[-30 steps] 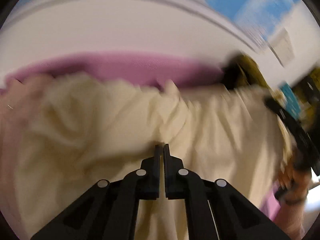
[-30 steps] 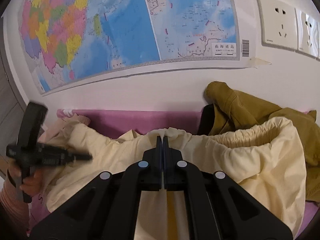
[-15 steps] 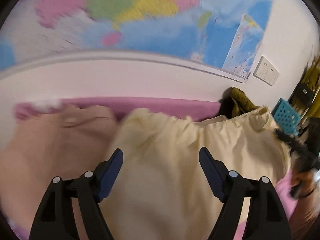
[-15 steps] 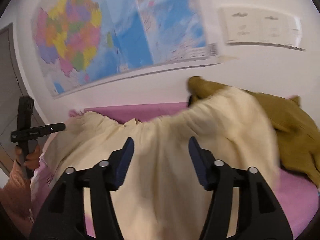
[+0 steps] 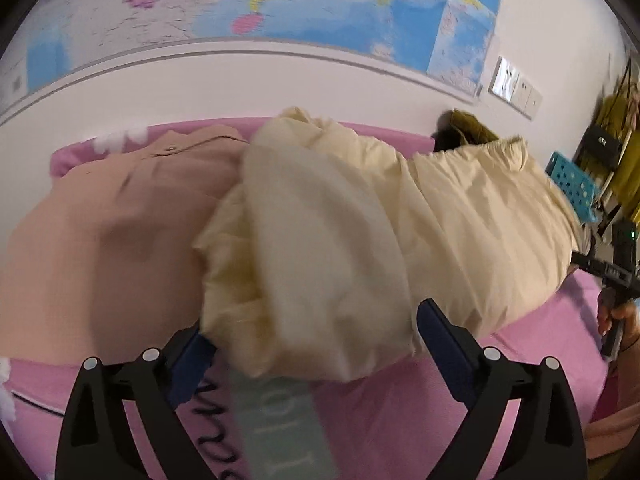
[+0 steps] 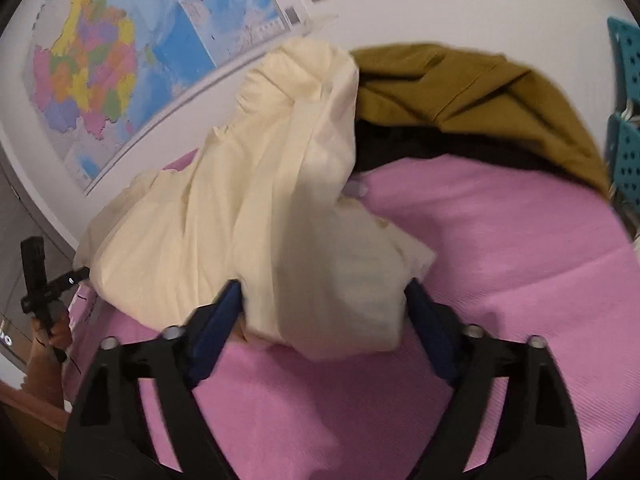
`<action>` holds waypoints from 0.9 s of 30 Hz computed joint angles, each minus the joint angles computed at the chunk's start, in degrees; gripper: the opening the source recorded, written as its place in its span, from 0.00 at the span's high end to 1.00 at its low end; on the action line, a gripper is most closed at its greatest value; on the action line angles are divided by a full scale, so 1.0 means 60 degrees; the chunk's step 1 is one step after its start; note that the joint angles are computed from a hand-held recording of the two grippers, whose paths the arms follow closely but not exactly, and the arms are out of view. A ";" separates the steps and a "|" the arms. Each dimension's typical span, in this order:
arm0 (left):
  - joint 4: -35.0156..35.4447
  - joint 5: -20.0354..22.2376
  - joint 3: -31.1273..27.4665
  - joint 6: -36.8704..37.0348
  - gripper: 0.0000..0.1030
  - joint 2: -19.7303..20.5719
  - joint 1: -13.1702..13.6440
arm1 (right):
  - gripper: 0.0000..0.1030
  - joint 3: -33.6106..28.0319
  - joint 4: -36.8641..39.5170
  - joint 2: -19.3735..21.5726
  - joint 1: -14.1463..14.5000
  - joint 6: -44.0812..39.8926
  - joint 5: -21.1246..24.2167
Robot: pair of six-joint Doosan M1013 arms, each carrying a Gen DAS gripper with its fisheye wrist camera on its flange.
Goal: Fold large clothes
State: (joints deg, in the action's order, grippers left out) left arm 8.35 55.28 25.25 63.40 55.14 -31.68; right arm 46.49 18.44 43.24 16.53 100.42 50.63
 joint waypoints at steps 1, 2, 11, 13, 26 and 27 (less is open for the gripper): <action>-0.0236 0.0144 -0.0277 0.0041 0.29 0.0162 0.0012 | 0.42 -0.0120 0.0294 0.0078 -0.0043 -0.0256 0.0059; -0.0482 0.0167 -0.0378 0.0018 0.44 0.0217 0.0038 | 0.56 -0.0103 0.0674 0.0063 -0.0105 -0.0461 0.0016; -0.2596 -0.1514 0.1957 -0.0277 0.87 -0.1370 0.0323 | 0.87 0.1472 0.3882 -0.1439 -0.0578 -0.3240 -0.1053; -0.3238 -0.1543 0.2380 0.0168 0.87 -0.1584 0.0319 | 0.87 0.1912 0.3846 -0.1737 -0.0694 -0.3267 -0.0988; -0.0575 0.0001 0.1973 -0.0794 0.33 -0.1334 -0.0170 | 0.36 0.1966 -0.1068 -0.1873 -0.0277 0.0824 -0.0410; -0.0093 0.0102 0.1785 -0.0800 0.27 -0.1282 -0.0264 | 0.36 0.1910 -0.1086 -0.1913 -0.0209 0.0770 -0.0733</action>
State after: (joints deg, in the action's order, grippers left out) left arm 7.79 55.89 35.96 58.60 47.44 -33.26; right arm 57.95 11.92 31.76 15.28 105.04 46.24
